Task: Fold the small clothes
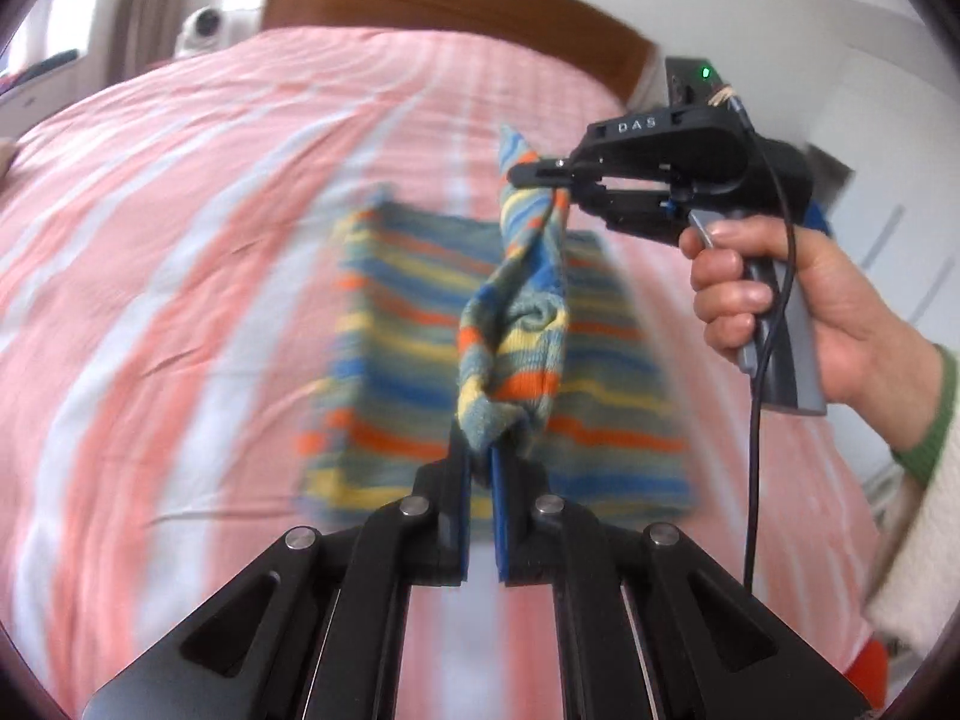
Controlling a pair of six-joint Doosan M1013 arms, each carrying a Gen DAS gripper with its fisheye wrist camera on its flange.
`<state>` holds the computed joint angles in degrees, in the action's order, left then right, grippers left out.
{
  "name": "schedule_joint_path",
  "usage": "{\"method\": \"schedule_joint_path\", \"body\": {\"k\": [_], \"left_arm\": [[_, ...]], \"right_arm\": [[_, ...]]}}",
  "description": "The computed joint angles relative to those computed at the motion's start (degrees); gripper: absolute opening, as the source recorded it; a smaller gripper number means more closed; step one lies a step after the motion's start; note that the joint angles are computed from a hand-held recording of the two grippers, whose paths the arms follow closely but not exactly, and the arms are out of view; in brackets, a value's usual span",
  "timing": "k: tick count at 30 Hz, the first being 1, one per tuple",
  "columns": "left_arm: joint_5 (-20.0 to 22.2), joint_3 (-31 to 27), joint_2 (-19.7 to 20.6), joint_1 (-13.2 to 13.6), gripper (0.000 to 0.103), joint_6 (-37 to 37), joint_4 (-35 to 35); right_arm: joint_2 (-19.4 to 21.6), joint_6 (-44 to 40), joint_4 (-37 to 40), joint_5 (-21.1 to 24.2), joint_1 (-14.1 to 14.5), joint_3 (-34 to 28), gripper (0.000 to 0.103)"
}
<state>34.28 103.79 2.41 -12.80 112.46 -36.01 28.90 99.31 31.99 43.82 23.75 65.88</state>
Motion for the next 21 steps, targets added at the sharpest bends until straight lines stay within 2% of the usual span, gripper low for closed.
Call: {"method": "schedule_joint_path", "body": {"k": [2, 3, 4, 5, 6, 8, 9, 11, 13, 16, 18, 20, 21], "left_arm": [[0.3, 0.3, 0.2, 0.7, 0.009, -3.6, 3.3], [1.2, 0.1, 0.3, 1.0, 0.016, -6.1, 5.7], [1.4, 0.3, 0.2, 1.2, 0.017, -7.8, 6.8], [1.2, 0.8, -0.3, 1.4, 0.028, -8.1, 6.6], [1.0, 1.3, -1.0, 1.5, 0.057, -8.9, 7.4], [-1.6, 2.9, -3.2, 1.7, 0.083, -8.2, 5.9], [-3.0, 3.9, -4.1, 1.9, 0.087, -6.2, 3.6], [-3.2, 4.0, -4.4, 2.1, 0.088, -3.3, 1.1], [-2.6, 2.7, -3.4, 1.5, 0.088, -4.1, 3.2], [-3.6, 1.7, -2.1, 0.0, 0.088, -11.3, 11.8], [-2.3, 0.8, -0.7, -0.3, 0.088, -15.7, 16.7], [0.6, -0.1, 0.5, -1.1, 0.087, -22.0, 23.7], [1.5, 0.0, 0.4, -1.1, 0.087, -22.3, 24.3]], "right_arm": [[2.1, 1.6, -1.4, -0.2, 1.3, -2.0, 0.01], [2.8, 0.6, 1.1, -1.6, 1.6, -2.0, 0.015], [2.8, -0.4, 3.1, -2.6, 2.0, -1.2, 0.023], [2.8, -1.1, 4.5, -3.0, 2.2, -0.5, 0.033], [2.9, -1.2, 5.3, -3.4, 2.4, -0.1, 0.053], [1.4, -1.9, 5.5, -5.5, 2.7, 2.1, 0.056], [0.5, -1.7, 4.3, -6.2, 2.7, 3.2, 0.056], [-2.1, 1.4, -3.4, -7.3, 3.3, 5.6, 0.056], [-5.4, 0.7, -8.5, -8.0, 3.5, 8.7, 0.056], [-9.7, 0.5, -16.8, -8.3, 5.2, 13.0, 0.056], [-12.6, 0.1, -20.9, -9.5, 6.7, 16.5, 0.056], [-14.5, -0.9, -22.1, -10.5, 8.0, 19.7, 0.056], [-14.7, -2.0, -20.6, -10.6, 8.5, 21.0, 0.057]]}}
